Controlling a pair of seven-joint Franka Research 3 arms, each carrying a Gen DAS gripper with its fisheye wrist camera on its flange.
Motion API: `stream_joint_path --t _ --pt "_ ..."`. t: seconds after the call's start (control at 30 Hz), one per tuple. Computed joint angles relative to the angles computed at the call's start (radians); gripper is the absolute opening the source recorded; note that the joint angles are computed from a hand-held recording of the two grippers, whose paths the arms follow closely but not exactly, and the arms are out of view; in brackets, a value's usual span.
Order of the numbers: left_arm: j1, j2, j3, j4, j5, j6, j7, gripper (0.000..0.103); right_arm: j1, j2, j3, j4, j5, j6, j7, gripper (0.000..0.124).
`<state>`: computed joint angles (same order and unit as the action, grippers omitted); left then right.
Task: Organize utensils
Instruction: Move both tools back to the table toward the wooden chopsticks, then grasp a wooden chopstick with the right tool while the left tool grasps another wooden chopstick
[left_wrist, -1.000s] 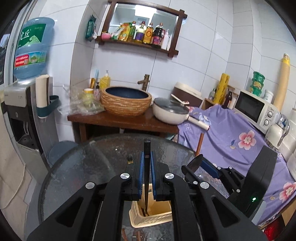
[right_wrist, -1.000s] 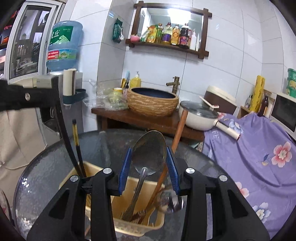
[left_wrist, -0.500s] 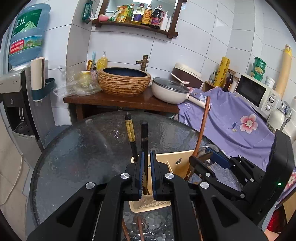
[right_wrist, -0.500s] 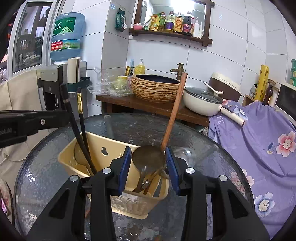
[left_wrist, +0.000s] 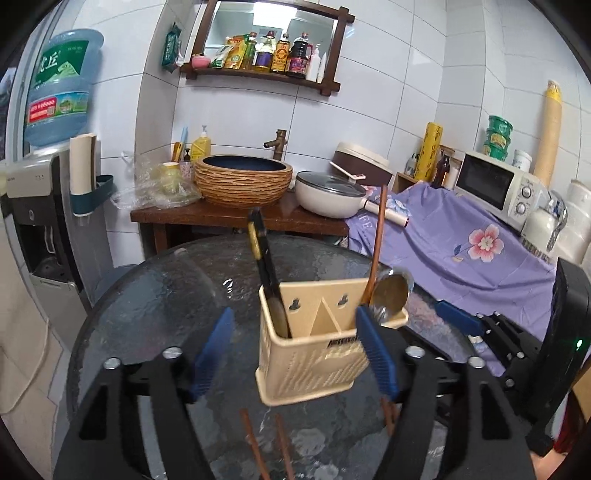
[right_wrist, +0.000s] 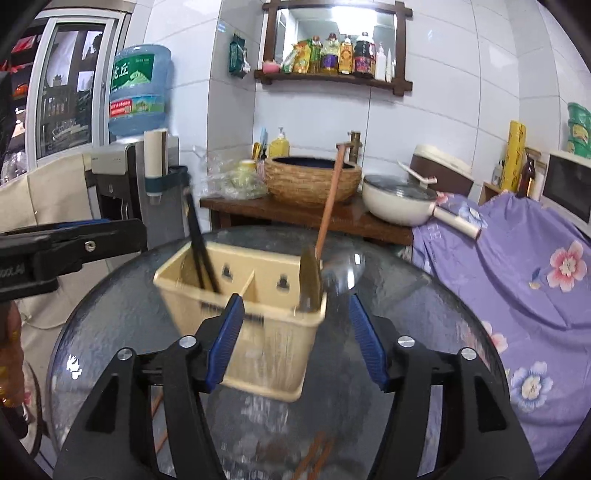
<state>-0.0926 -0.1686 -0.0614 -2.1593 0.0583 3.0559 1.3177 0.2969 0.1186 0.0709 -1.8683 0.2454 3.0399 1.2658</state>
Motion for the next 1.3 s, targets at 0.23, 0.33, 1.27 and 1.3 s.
stream_joint_path --t 0.23,0.33,1.27,1.3 --pt "0.034 -0.068 -0.020 -0.152 0.055 -0.051 -0.039 0.086 -0.009 -0.095 -0.033 -0.175 -0.154 -0.090 0.177 0.064" --pt "0.012 -0.075 0.014 -0.195 0.015 -0.089 -0.043 0.080 -0.030 -0.105 -0.029 -0.213 -0.112 -0.176 0.188 0.061" --pt "0.070 0.064 -0.055 -0.120 0.160 -0.230 -0.191 0.036 -0.033 -0.026 -0.040 -0.146 -0.304 -0.356 0.484 0.032" --pt "0.073 0.070 -0.059 -0.111 0.180 -0.237 -0.208 0.035 -0.029 -0.019 -0.043 -0.135 -0.321 -0.365 0.500 0.031"
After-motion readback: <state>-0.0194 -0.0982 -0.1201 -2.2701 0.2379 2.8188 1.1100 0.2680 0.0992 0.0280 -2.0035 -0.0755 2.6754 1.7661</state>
